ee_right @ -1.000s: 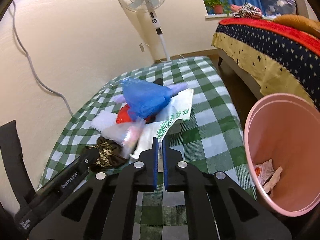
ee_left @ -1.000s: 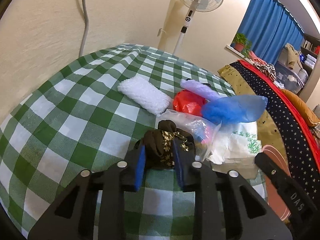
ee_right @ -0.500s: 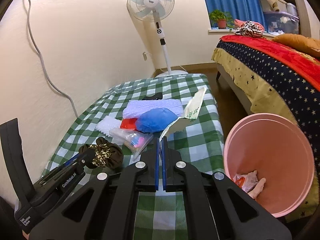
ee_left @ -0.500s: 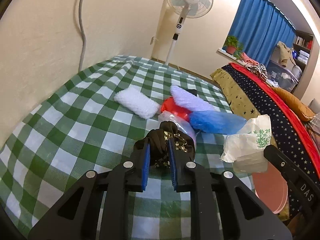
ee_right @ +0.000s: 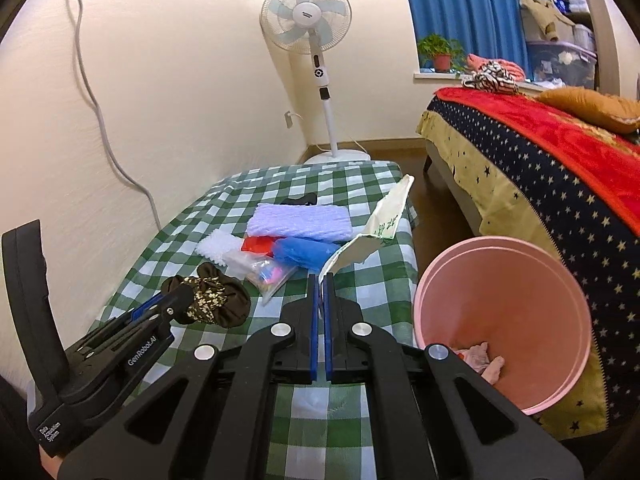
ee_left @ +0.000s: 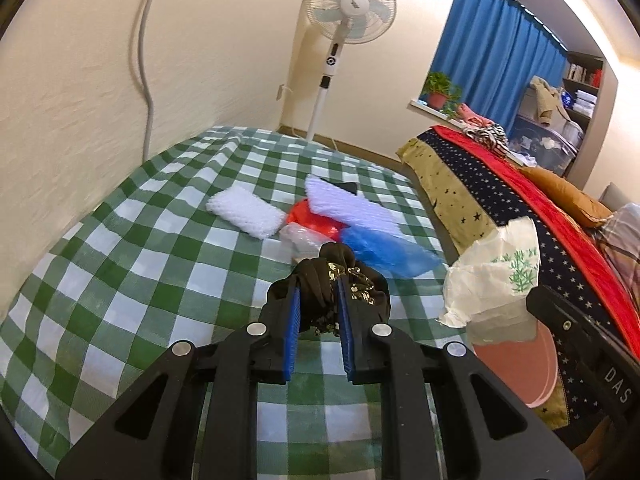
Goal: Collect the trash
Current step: 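Lift the brown cloth with the left gripper while the right carries the paper bag toward the bin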
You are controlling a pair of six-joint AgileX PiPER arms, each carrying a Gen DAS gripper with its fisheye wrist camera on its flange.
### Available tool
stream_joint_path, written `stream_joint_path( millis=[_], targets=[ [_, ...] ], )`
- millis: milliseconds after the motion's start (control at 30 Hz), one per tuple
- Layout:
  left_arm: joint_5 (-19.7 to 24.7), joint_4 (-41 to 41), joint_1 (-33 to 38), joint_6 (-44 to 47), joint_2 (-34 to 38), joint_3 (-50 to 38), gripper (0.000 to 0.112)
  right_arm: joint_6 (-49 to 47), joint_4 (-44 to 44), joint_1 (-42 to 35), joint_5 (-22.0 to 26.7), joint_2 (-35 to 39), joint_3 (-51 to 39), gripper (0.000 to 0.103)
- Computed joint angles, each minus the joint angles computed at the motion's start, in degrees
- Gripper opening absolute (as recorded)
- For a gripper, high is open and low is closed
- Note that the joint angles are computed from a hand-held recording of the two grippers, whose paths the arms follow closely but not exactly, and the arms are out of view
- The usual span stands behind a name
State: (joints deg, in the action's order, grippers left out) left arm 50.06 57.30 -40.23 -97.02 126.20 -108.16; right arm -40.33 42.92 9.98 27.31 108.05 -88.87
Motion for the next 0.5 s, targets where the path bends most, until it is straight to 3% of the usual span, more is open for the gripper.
stream_joint_path(
  millis=[500],
  targets=[
    [-0.4, -0.5, -1.4, 2.7, 0.9, -1.9, 0.017, 2.8, -1.7, -3.1, 0.7, -1.7, 0.7, 0.002]
  ],
)
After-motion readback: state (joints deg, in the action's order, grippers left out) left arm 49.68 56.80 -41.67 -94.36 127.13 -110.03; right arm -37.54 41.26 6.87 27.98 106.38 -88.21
